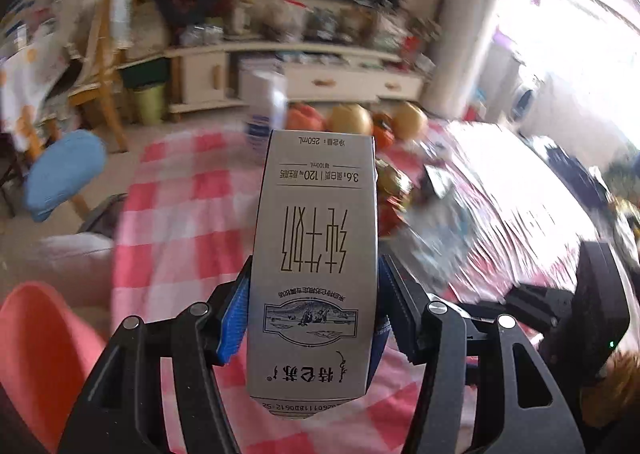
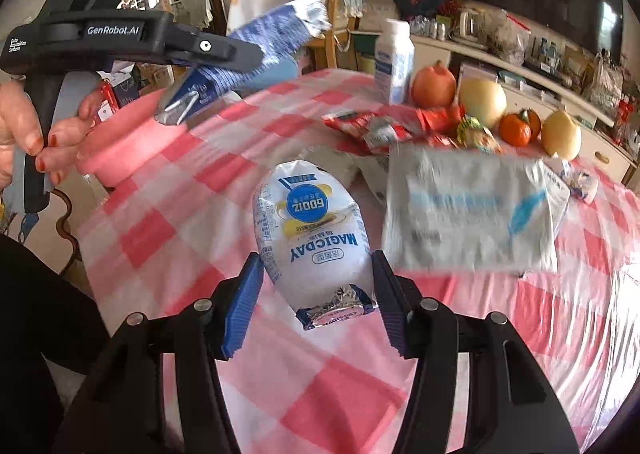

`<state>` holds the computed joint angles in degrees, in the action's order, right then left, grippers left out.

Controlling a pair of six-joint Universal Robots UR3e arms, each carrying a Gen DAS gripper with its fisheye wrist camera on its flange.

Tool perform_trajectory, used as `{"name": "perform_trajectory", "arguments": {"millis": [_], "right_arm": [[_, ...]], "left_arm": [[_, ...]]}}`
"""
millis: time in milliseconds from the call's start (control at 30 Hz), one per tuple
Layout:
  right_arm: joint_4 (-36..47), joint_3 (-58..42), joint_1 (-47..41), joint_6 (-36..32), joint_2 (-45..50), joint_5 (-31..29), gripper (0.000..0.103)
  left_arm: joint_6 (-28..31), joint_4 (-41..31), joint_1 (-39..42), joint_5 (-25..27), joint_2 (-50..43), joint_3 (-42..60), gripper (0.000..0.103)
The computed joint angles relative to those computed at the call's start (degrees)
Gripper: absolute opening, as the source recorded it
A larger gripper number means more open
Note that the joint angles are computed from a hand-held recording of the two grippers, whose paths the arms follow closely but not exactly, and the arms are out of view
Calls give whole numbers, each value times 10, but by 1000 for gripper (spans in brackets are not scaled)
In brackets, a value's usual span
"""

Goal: Collect trash
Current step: 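Carry both items over the pink bin and open both tools to drop them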

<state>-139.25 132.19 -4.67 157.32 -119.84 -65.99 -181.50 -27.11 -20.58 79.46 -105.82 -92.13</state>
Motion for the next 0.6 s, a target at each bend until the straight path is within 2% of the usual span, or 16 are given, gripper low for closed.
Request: {"name": "perform_trajectory", "arguments": {"millis": [133, 300, 467, 533, 600], "right_arm": [[-40, -51, 86, 64, 56, -34, 56], [-93, -177, 224, 145, 187, -82, 56], [-88, -381, 340, 188, 360, -129, 56], [-67, -469, 370, 193, 425, -144, 56], [-36, -579, 400, 197, 503, -158, 56]], "left_arm": [[-34, 45, 62, 5, 100, -106, 60], [-72, 65, 172, 9, 194, -213, 60], [-127, 65, 273, 19, 230, -278, 60], [-138, 70, 301, 37, 237, -296, 60], [-142, 72, 337, 24, 252, -321, 60]]}}
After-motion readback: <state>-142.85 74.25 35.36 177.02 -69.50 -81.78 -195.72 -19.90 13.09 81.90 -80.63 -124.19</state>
